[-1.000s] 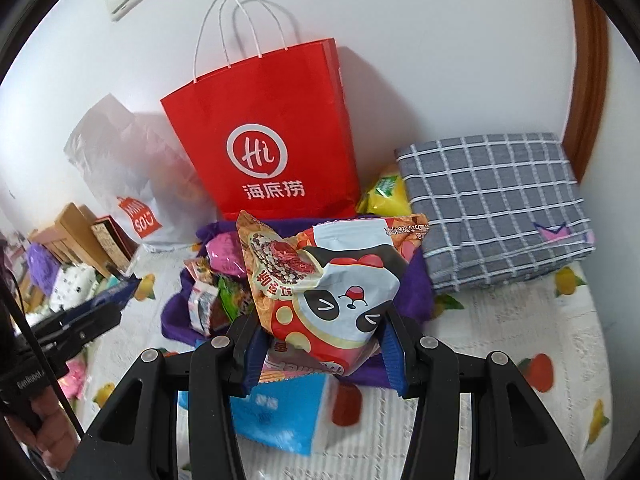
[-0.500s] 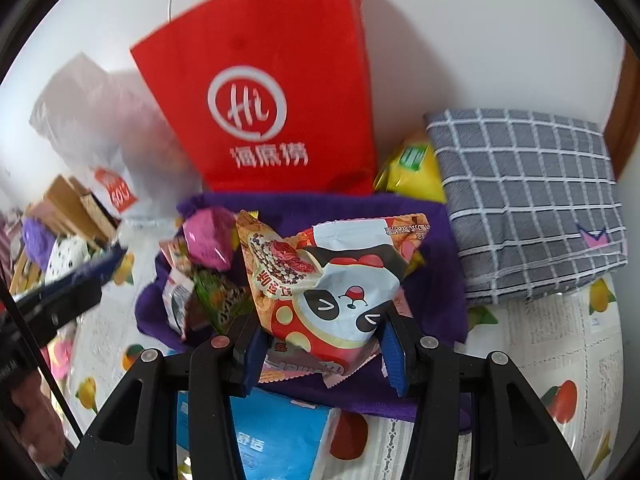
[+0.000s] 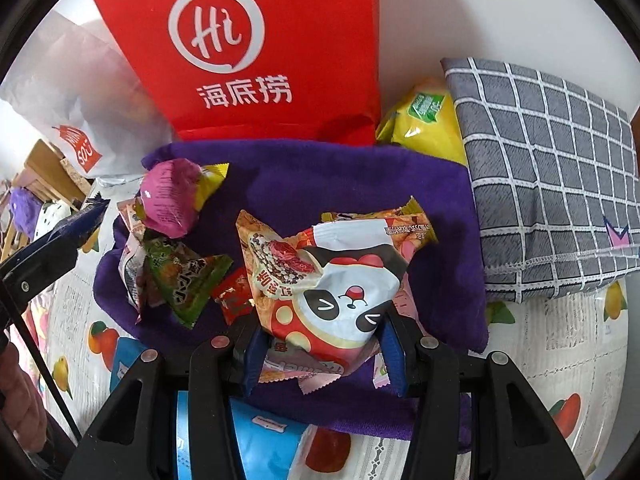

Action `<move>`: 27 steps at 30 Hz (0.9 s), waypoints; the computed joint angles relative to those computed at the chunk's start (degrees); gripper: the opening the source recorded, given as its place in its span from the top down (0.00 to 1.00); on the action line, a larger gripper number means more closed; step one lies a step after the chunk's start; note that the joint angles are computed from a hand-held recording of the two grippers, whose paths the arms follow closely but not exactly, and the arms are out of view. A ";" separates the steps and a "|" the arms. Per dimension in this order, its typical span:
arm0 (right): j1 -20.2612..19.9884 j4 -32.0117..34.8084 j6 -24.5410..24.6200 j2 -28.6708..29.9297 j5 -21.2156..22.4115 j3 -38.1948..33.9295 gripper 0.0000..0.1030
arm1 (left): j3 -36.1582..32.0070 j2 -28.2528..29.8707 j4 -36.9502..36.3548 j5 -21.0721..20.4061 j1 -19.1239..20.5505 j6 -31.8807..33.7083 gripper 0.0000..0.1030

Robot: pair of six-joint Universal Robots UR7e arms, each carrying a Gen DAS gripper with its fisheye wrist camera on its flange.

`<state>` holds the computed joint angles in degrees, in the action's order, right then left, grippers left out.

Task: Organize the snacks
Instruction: 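Carry the panda bag and blue packet over the purple towel with both tools, then lower both snacks onto the purple towel and open both tools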

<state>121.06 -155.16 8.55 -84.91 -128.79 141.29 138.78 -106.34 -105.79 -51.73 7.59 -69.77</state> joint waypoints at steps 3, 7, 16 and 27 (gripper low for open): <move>-0.72 0.05 -0.30 0.32 0.49 0.14 0.52 | 0.57 1.23 -2.56 -0.56 1.27 1.50 0.58; -2.02 -1.15 -0.91 1.48 1.76 0.31 0.52 | 1.05 2.76 -5.18 -1.12 2.51 3.22 0.58; -1.36 -2.31 -2.71 3.36 1.16 -0.06 0.43 | 3.21 5.72 -13.25 -2.67 3.64 7.52 0.58; 0.23 -1.04 -4.16 -2.31 3.73 0.07 0.35 | 3.82 9.57 -20.15 -3.93 5.76 11.60 0.58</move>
<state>121.30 -156.19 4.39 -87.23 -125.06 141.36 142.59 -96.77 -125.94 -55.66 13.36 -58.17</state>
